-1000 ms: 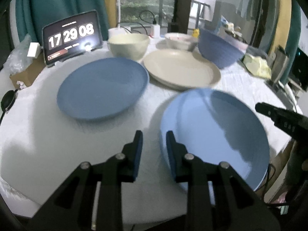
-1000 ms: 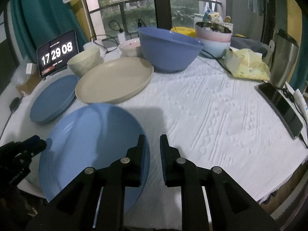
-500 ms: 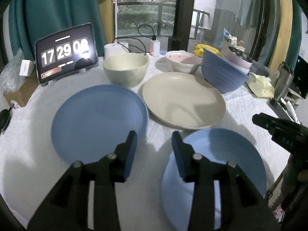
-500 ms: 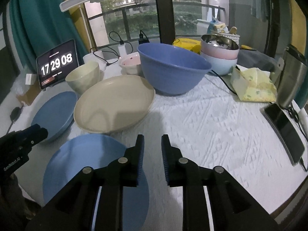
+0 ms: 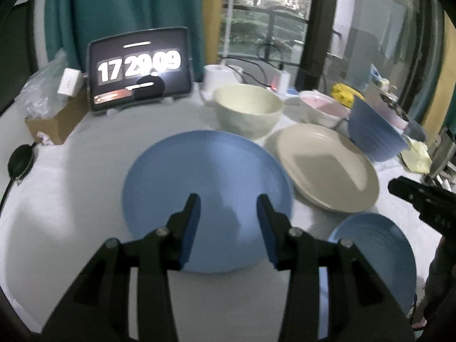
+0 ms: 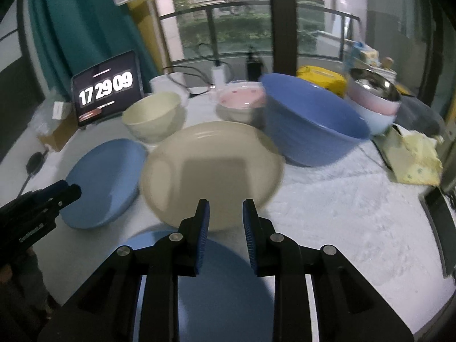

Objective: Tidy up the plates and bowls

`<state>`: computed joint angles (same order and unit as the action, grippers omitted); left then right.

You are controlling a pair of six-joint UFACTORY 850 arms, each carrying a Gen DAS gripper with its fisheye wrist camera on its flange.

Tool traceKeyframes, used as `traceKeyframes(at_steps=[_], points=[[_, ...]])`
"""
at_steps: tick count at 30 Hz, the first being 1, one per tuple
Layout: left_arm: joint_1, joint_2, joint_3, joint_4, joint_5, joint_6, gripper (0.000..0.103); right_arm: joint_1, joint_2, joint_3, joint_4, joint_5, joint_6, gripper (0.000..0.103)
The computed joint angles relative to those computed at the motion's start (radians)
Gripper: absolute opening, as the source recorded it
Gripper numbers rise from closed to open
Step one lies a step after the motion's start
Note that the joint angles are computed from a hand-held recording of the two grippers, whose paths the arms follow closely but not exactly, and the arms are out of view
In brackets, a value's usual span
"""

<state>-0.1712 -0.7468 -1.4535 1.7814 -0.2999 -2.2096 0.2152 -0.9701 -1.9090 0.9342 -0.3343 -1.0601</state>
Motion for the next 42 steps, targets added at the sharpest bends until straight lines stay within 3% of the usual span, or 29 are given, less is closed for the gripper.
traceKeyframes(at_steps=[12,15,19,24,29,35,40,42], points=[[0.084,0.026,0.074,0.131,-0.01,-0.137,0.049,0.084,-0.036,-0.071,-0.226,-0.045,0.215,0.029],[0.106,0.019,0.071,0.131,0.001,-0.137,0.05,0.101,-0.056,-0.101,-0.255,-0.073,0.257,0.036],[0.125,0.012,0.071,0.155,0.016,-0.151,0.057,0.122,-0.096,-0.161,-0.326,-0.119,0.343,0.036],[0.149,0.001,0.065,0.148,0.03,-0.153,0.059,0.136,-0.149,-0.241,-0.39,-0.182,0.429,0.036],[0.164,-0.023,0.034,0.016,0.056,-0.026,0.059,0.145,-0.196,-0.314,-0.44,-0.232,0.493,0.036],[0.179,-0.069,-0.023,-0.289,0.111,0.272,0.059,0.155,-0.247,-0.392,-0.501,-0.288,0.564,0.036],[0.172,-0.084,-0.031,-0.238,0.102,0.247,0.058,0.157,-0.276,-0.437,-0.516,-0.316,0.578,0.03],[0.167,-0.086,-0.031,-0.193,0.105,0.224,0.047,0.161,-0.272,-0.432,-0.524,-0.306,0.579,0.03]])
